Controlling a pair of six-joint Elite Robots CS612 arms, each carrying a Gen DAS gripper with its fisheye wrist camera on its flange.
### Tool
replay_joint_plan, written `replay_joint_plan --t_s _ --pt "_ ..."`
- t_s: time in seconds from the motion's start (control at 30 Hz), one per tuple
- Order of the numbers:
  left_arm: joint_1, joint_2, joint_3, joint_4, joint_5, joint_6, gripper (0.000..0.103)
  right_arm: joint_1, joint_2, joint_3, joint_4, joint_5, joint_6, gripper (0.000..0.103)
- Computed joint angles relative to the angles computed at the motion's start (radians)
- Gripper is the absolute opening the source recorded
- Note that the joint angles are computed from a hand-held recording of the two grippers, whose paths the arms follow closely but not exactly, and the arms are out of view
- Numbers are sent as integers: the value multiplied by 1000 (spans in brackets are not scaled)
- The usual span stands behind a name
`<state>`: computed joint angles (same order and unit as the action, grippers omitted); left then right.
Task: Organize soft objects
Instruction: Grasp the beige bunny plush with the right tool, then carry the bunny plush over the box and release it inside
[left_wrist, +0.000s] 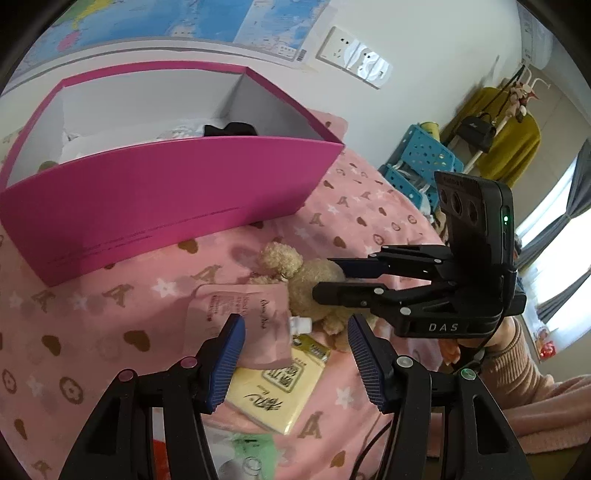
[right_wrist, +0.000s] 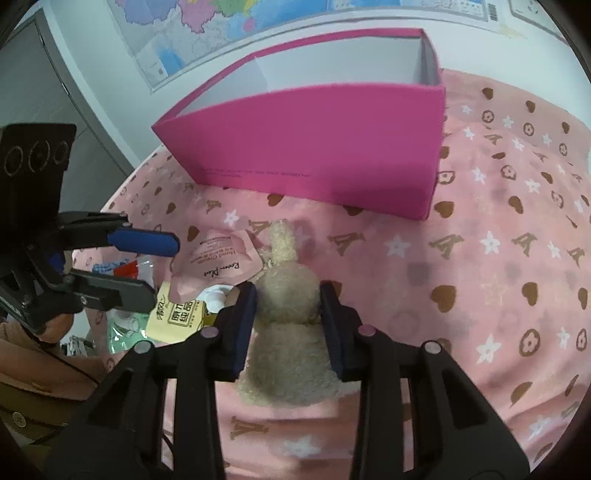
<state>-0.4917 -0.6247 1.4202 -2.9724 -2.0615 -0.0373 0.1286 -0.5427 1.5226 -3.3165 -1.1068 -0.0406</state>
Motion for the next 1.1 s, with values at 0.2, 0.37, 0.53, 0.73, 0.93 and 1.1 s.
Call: replay_joint_plan --t_s 0.2,0.37,0.53,0.73,0.93,1.1 --pt "-6 6 -15 15 -53 23 59 -14 -12 29 -101 37 59 35" --pt "-10 12 -37 29 -106 37 59 -21 -27 44 -173 65 85 35" --pt "-11 13 -57 -6 -117 27 59 -21 -36 33 -229 81 94 35" --pt "-6 8 -76 -56 -81 5 57 -17 -31 -22 -249 94 100 35" --pt "3 15 -119 -73 -17 -20 54 -12 -4 -116 -225 105 122 35" --pt "12 32 -173 -51 44 -35 53 -3 31 -209 -161 101 150 35"
